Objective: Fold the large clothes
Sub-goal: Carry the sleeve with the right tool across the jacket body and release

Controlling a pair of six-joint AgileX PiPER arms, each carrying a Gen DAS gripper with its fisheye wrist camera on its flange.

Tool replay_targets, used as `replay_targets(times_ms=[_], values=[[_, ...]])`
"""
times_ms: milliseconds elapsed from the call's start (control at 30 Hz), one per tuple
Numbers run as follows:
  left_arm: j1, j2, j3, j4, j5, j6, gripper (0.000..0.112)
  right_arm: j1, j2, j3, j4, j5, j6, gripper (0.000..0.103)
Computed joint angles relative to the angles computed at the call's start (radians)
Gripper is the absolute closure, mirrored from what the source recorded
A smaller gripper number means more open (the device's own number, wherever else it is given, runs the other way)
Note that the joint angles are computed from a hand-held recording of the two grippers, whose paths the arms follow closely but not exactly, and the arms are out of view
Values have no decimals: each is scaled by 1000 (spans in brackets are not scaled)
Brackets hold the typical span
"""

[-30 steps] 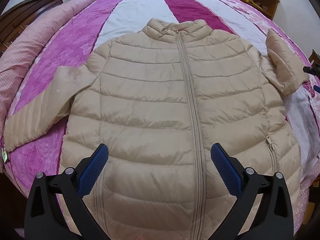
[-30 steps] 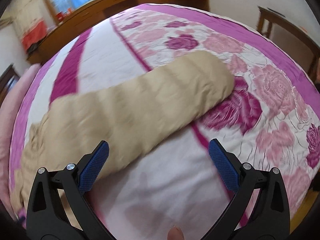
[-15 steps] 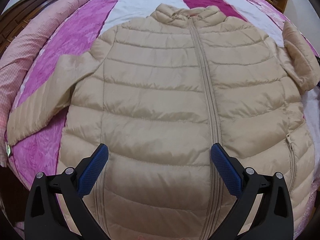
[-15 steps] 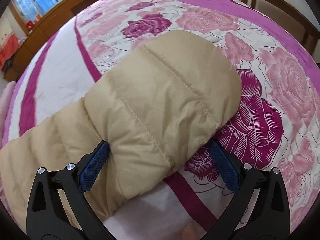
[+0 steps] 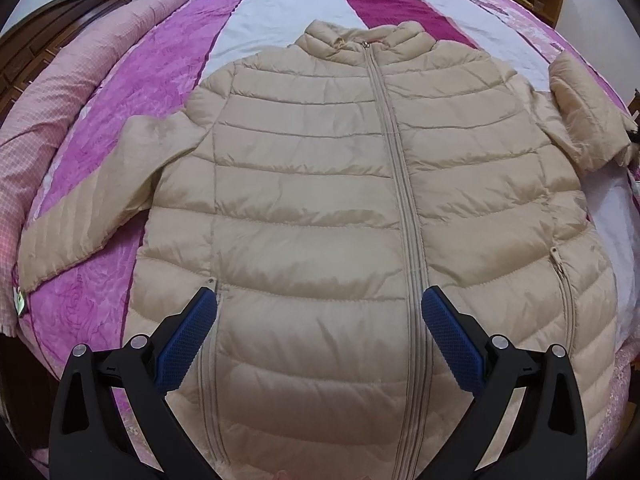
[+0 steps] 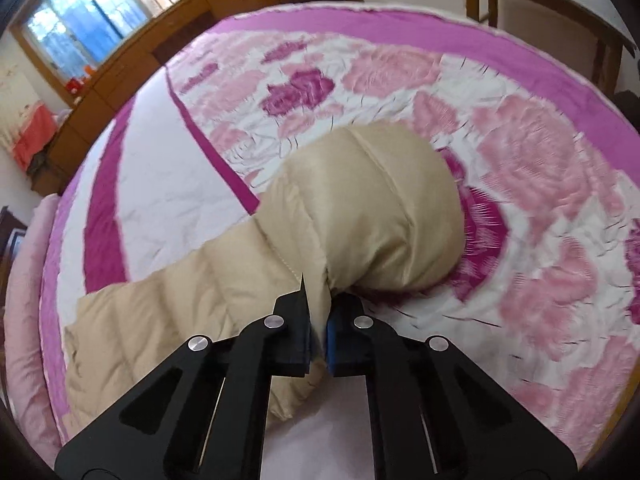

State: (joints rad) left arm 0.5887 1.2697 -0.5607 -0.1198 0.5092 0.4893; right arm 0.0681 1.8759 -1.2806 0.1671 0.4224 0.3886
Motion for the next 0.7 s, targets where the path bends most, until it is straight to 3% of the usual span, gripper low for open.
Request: replay_targets(times_ms=[100, 267, 400, 700], values=[[40, -20, 5, -60, 19, 78, 14, -33, -121, 104, 148, -29, -154, 97], [118, -44, 8, -169, 68, 232, 14, -41, -306, 199, 186, -22, -196, 97], [200, -65, 6, -250, 108, 367, 14, -36, -416, 243, 311, 19, -288, 97], [395, -11, -34, -393, 187, 608, 14, 245, -507, 283, 146, -35, 16, 97]])
